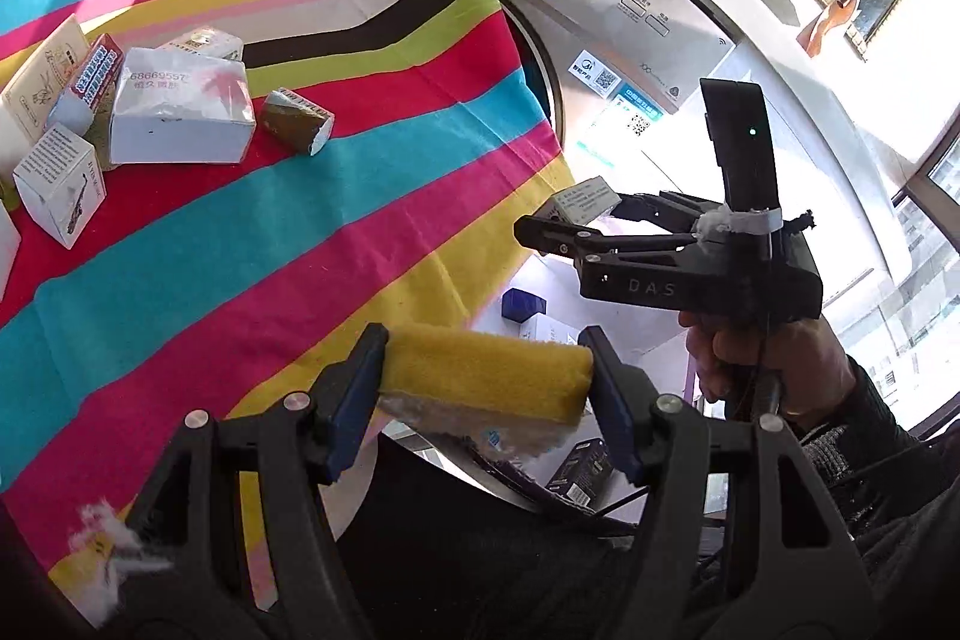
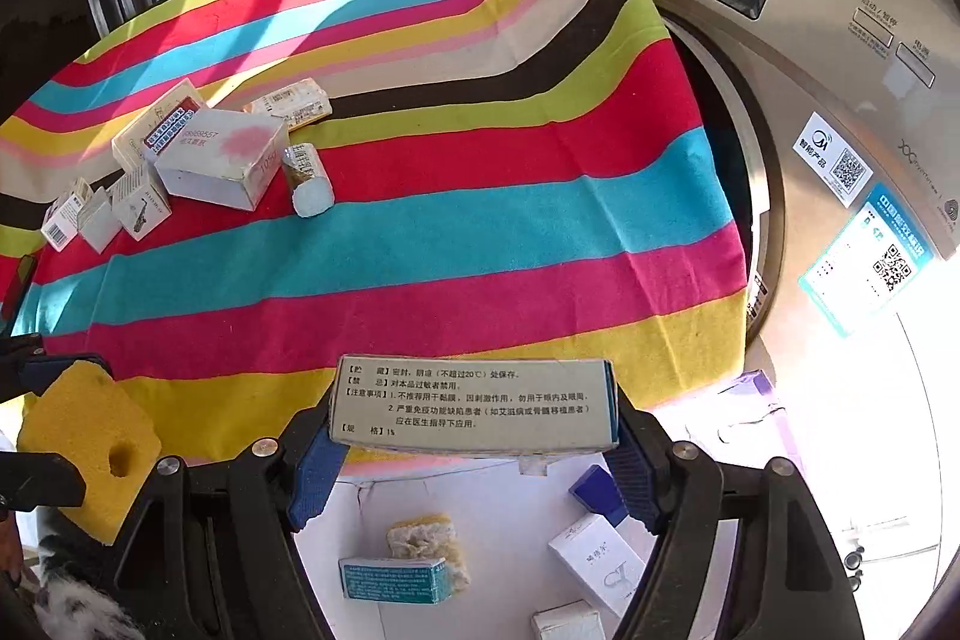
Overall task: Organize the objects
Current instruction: 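Carry the white box and yellow sponge to the bin while both tools open to drop them, then move both tools back over the boxes on the table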
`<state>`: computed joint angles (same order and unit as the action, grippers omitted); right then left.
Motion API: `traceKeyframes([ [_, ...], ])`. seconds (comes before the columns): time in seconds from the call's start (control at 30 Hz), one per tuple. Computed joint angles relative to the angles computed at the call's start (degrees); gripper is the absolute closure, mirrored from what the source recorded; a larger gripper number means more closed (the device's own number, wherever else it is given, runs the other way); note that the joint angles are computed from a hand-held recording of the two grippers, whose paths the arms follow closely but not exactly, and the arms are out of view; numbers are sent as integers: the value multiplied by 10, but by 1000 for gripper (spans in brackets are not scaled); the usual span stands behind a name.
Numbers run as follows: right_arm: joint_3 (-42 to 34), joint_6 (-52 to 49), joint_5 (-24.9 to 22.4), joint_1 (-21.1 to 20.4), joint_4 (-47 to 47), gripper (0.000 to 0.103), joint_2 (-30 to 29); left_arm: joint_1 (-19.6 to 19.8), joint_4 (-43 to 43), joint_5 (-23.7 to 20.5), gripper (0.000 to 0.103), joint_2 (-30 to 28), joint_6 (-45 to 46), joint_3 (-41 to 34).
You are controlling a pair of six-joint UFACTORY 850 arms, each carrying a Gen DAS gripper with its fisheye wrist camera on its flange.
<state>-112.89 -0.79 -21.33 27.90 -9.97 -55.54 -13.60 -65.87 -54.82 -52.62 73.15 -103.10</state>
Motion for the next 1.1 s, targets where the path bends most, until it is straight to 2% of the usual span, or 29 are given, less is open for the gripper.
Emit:
traceKeyframes([
  [0.2, 33, -1, -3, -17, 9, 27, 17, -28, 25, -23, 35, -4, 1, -1],
  [0.27, 36, 2, -5, -20, 2, 26, 17, -36, 33, -25, 32, -5, 0, -1],
  [0.37, 30, -8, -12, -24, 20, 26, 13, -48, 47, -21, 20, -7, -4, -2],
  [0.47, 32, -1, -9, -24, 8, 26, 14, -54, 57, -19, 18, -7, -3, -2],
  [0.57, 37, 28, -3, -20, -31, 22, 18, -53, 55, -9, 11, -3, -3, 3],
  [0.97, 30, 67, 5, -11, -75, 21, 13, -25, 14, 17, 11, 2, -23, 13],
  [1.1, 39, 74, 30, -8, -74, 21, 22, -12, -5, 54, 11, 13, -20, 26],
])
